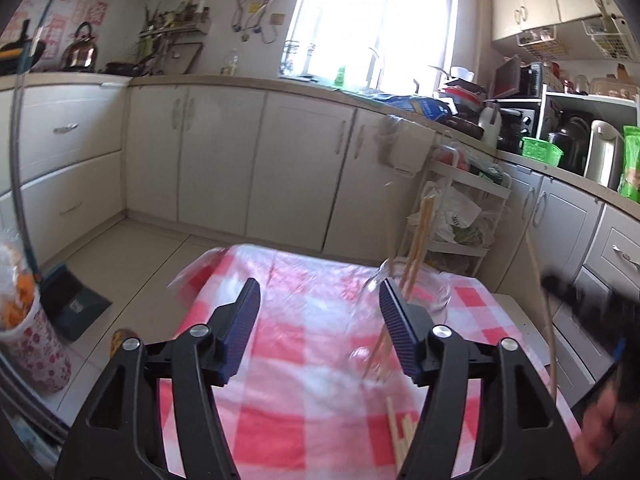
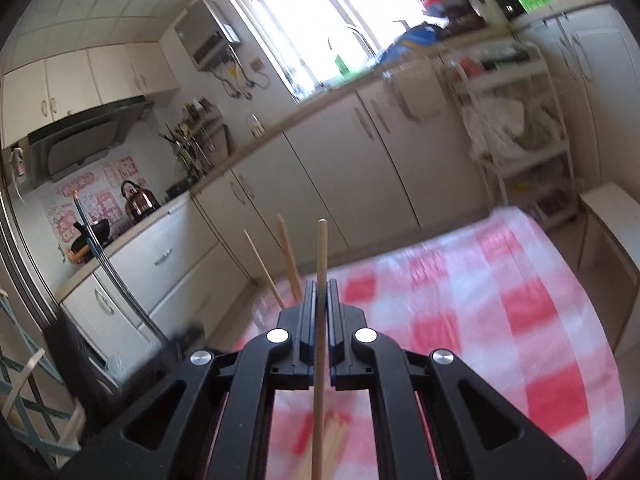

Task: Organize utensils
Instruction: 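Drop the left gripper's chopstick into the jar while the right gripper holds its chopstick above, then lower the right gripper's chopstick into the jar and open the right gripper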

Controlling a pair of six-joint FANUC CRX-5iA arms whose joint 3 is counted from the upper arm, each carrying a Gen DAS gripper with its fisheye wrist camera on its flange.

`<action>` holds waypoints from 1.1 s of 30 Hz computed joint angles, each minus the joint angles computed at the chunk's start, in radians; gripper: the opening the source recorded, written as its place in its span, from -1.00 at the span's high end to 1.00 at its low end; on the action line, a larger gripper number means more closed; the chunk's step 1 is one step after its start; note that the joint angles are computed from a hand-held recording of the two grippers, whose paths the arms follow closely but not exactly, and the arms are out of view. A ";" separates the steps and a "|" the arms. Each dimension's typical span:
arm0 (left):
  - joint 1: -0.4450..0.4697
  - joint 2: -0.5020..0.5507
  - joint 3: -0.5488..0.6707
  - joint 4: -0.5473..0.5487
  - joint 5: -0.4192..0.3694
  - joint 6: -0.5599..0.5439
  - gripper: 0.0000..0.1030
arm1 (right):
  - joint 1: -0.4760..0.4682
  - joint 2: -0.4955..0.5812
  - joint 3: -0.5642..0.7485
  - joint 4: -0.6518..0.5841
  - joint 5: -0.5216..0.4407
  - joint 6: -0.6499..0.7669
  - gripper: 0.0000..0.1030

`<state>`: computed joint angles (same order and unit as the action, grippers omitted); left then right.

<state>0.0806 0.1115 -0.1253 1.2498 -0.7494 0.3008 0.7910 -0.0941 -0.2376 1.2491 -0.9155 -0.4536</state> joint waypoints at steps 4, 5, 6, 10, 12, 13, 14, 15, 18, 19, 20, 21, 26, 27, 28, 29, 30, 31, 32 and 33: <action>0.064 -0.007 -0.025 -0.037 -0.048 0.080 -0.24 | -0.078 0.082 0.093 0.104 0.049 -0.032 0.89; 0.077 -0.006 -0.028 -0.042 -0.061 0.098 -0.24 | -0.097 0.104 0.115 0.135 0.052 -0.042 0.89; 0.084 -0.004 -0.031 -0.043 -0.069 0.106 -0.24 | -0.111 0.121 0.134 0.152 0.054 -0.048 0.89; 0.103 0.003 -0.036 -0.047 -0.106 0.130 -0.25 | -0.173 0.195 0.207 0.215 0.051 -0.094 0.89; 0.106 0.006 -0.039 -0.038 -0.123 0.128 -0.25 | -0.197 0.229 0.235 0.226 0.043 -0.123 0.89; 0.107 0.006 -0.041 -0.031 -0.129 0.124 -0.25 | -0.205 0.237 0.238 0.229 0.038 -0.134 0.89; 0.106 0.007 -0.042 -0.022 -0.137 0.119 -0.25 | -0.212 0.249 0.244 0.230 0.034 -0.147 0.89; 0.103 0.008 -0.037 -0.021 -0.142 0.124 -0.25 | -0.217 0.258 0.251 0.225 0.034 -0.150 0.89; 0.104 0.009 -0.037 -0.010 -0.160 0.115 -0.25 | -0.228 0.288 0.268 0.212 0.031 -0.143 0.89; 0.105 0.008 -0.039 -0.006 -0.165 0.114 -0.25 | -0.229 0.293 0.269 0.206 0.031 -0.135 0.89; 0.105 0.007 -0.041 -0.002 -0.168 0.112 -0.25 | -0.226 0.297 0.267 0.205 0.027 -0.133 0.89; 0.105 0.007 -0.040 -0.003 -0.169 0.114 -0.25 | -0.225 0.300 0.266 0.205 0.024 -0.128 0.89; 0.108 0.022 -0.018 -0.033 -0.174 0.158 -0.25 | -0.195 0.294 0.241 0.199 0.012 -0.084 0.89; 0.109 0.024 -0.016 -0.039 -0.174 0.167 -0.25 | -0.187 0.290 0.235 0.196 0.011 -0.070 0.89; 0.111 0.025 -0.014 -0.042 -0.175 0.174 -0.25 | -0.180 0.288 0.232 0.189 0.013 -0.054 0.89; 0.113 0.026 -0.009 -0.049 -0.179 0.183 -0.25 | -0.170 0.284 0.227 0.180 0.013 -0.035 0.89; 0.114 0.025 -0.009 -0.050 -0.179 0.184 -0.25 | -0.162 0.282 0.225 0.172 0.015 -0.018 0.89; 0.114 0.023 -0.010 -0.049 -0.176 0.185 -0.25 | -0.152 0.277 0.222 0.157 0.017 0.004 0.89; 0.115 0.018 -0.012 -0.046 -0.175 0.182 -0.25 | -0.144 0.272 0.217 0.149 0.019 0.017 0.89; 0.116 0.015 -0.012 -0.047 -0.177 0.183 -0.25 | -0.134 0.266 0.214 0.131 0.020 0.038 0.89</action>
<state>0.1966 0.1268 -0.1373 1.2028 -0.9265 0.4835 0.6565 0.1722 -0.0239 1.3800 -0.8956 -0.4151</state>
